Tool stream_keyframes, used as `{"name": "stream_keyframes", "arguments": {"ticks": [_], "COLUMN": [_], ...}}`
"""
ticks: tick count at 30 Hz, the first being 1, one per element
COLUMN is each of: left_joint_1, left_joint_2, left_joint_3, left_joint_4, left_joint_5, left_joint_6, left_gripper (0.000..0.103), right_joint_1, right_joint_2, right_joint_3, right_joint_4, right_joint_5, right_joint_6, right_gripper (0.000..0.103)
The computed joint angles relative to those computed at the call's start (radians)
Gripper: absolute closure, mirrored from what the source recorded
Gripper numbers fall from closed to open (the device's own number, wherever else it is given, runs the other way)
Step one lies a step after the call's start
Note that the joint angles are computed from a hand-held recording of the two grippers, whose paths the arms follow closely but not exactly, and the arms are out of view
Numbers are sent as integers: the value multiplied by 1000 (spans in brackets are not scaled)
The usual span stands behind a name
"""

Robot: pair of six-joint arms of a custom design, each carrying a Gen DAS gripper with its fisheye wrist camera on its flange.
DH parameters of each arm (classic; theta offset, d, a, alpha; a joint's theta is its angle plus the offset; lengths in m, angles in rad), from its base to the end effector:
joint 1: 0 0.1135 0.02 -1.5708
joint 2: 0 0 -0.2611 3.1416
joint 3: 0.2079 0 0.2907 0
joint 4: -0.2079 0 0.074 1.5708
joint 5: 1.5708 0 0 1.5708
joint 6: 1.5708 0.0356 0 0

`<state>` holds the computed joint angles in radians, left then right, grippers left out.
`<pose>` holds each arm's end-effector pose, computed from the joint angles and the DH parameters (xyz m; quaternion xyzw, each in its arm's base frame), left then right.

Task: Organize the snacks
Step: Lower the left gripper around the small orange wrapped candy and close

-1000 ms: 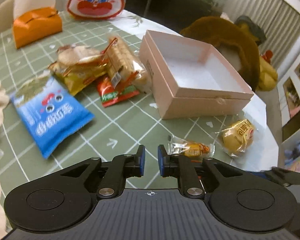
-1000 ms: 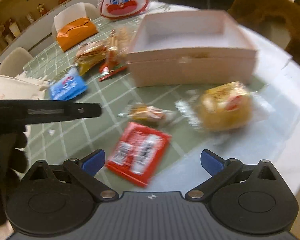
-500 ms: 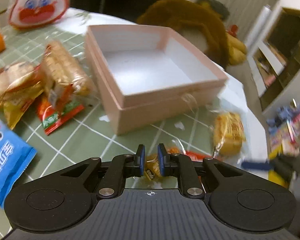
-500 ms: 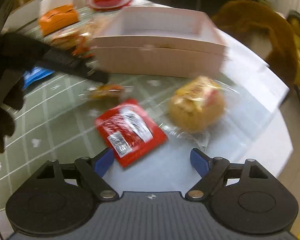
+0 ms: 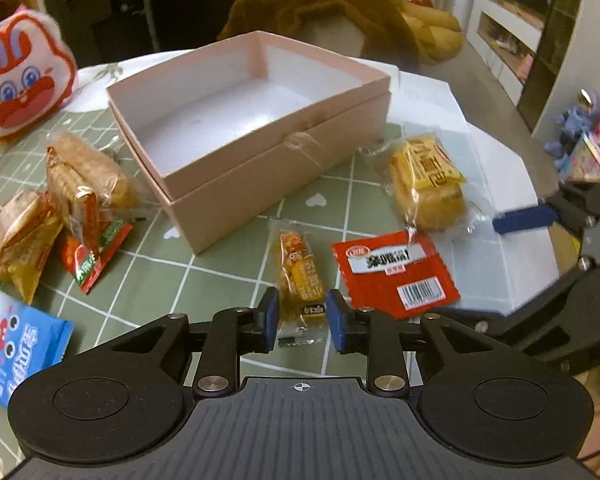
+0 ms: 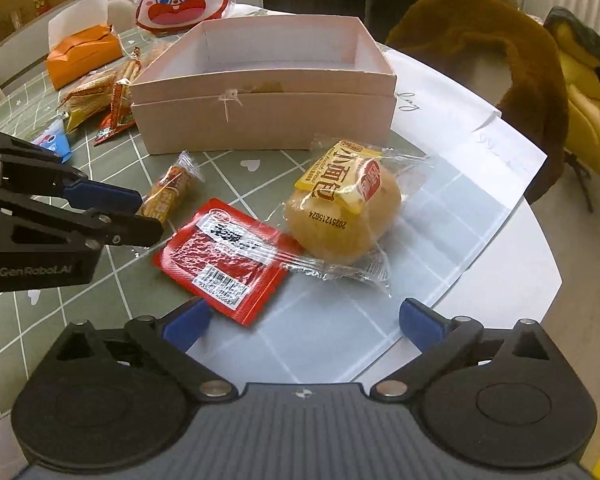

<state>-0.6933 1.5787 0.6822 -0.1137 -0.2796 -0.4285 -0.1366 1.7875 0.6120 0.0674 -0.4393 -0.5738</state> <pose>0.2401 -0.1868 0.0982 0.0874 0.9484 -0.0323 0.3032 0.2878 -0.0243 0.0340 -0.2548 0.9165 0.1210 0.2836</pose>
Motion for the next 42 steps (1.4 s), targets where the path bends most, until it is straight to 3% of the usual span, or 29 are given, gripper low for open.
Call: {"name": "stream_keyframes", "arguments": {"ticks": [12, 19, 30, 38, 42], "left_joint_1": [51, 121, 128, 111, 105], "left_joint_2": [29, 51, 142, 232, 209], "left_joint_3": [28, 18, 104, 193, 182], "left_joint_4": [12, 83, 107, 126, 103], "left_joint_5": [36, 103, 98, 100, 127], "left_joint_6": [-30, -85, -93, -55, -75], "left_gripper": [71, 68, 68, 66, 73], "right_joint_1": [-17, -24, -27, -28, -35], "right_joint_2": [-4, -2, -6, -18, -26], "right_joint_3": [-28, -56, -97, -98, -88], "right_joint_4": [40, 96, 167, 140, 95], "right_joint_5": [-11, -25, -31, -40, -46], "right_joint_6": [9, 24, 50, 30, -4], "right_gripper": [0, 0, 0, 0, 0]}}
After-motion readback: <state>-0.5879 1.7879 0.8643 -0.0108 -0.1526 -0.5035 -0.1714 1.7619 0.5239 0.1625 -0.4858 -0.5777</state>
